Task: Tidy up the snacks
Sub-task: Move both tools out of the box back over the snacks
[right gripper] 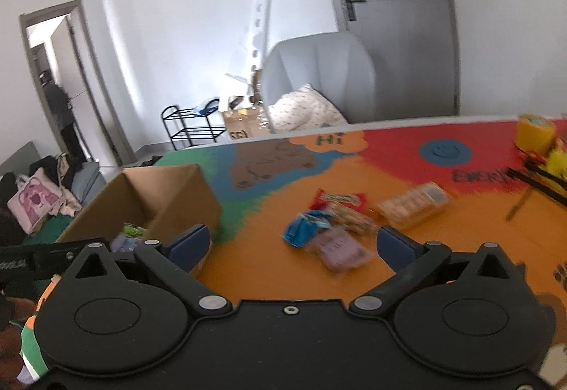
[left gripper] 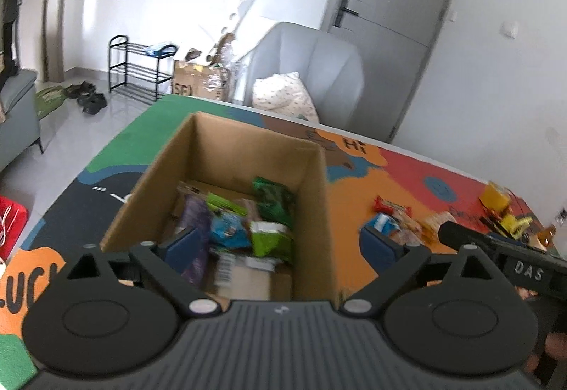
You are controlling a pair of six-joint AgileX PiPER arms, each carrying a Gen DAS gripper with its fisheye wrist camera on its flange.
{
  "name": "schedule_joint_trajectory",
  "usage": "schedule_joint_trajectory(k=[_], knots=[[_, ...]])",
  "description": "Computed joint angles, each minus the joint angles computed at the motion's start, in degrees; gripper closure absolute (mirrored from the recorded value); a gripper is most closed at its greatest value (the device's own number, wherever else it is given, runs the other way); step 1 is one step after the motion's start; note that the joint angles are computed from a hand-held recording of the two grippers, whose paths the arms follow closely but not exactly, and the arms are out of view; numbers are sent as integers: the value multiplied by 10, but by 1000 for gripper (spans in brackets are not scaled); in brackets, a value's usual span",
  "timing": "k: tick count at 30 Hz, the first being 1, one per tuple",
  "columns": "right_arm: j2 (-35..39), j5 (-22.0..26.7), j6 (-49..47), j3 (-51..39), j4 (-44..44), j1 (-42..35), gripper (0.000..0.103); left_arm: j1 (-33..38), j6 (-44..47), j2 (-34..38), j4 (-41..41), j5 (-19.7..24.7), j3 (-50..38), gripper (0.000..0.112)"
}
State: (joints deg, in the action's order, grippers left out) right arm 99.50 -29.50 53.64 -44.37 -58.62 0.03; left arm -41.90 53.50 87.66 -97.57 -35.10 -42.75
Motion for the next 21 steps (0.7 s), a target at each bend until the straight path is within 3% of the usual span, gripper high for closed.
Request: schedule_joint_trajectory(k=[6, 21], knots=[[-6, -15, -11, 27, -4, -42, 0, -31, -4, 16, 12, 8, -11, 16], [1, -90, 6, 58, -88, -154, 0, -115, -23, 72, 16, -22, -62, 17]])
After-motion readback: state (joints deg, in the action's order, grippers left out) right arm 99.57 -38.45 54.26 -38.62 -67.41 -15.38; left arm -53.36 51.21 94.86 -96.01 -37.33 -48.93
